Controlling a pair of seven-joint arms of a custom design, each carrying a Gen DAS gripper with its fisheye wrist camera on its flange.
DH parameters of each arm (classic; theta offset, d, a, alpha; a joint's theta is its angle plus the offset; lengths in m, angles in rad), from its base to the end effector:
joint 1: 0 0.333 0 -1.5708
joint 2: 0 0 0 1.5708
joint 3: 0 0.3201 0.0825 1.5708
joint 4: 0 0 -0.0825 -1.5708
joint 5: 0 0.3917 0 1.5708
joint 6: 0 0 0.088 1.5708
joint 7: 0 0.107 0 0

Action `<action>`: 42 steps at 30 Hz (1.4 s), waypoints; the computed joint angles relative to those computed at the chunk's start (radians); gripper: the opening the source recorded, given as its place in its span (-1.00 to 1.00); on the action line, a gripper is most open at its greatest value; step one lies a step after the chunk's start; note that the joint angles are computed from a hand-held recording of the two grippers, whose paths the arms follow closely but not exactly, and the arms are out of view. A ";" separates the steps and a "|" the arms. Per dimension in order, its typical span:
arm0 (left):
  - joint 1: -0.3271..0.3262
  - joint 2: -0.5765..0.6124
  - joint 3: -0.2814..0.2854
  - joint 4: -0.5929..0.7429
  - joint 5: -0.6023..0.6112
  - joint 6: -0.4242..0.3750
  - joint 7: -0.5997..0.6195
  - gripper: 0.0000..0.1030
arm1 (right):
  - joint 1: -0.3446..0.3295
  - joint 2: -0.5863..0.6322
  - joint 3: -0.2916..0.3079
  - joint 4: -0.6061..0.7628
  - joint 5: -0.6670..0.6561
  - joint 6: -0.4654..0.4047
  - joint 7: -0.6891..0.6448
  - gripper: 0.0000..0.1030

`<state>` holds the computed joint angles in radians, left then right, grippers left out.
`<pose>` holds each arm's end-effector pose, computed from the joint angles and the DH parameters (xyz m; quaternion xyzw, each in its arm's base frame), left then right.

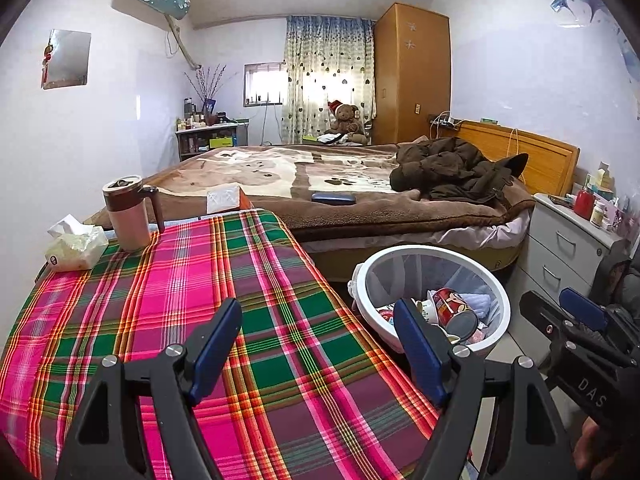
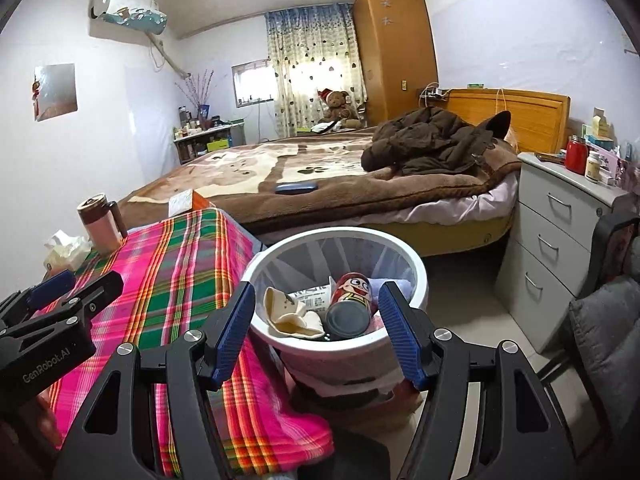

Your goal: Collect trash

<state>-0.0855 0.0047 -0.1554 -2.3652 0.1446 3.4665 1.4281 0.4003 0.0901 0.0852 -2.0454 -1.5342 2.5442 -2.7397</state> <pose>0.5309 -0.1478 0.4581 -0.5196 0.6779 -0.4222 0.3038 0.5277 0.2915 0.4313 -0.5110 0.6862 -0.3846 0.3466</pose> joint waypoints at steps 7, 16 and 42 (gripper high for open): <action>-0.002 -0.010 0.006 -0.008 0.015 -0.002 -0.018 0.55 | -0.001 -0.001 -0.001 -0.001 -0.001 0.003 0.001 0.28; -0.006 -0.019 0.020 -0.013 0.048 -0.007 -0.046 0.55 | 0.001 -0.004 0.002 -0.004 0.000 -0.002 0.005 0.28; -0.021 -0.021 0.018 -0.014 -0.013 -0.005 0.005 0.55 | 0.007 -0.010 0.009 -0.009 0.007 -0.020 0.012 0.28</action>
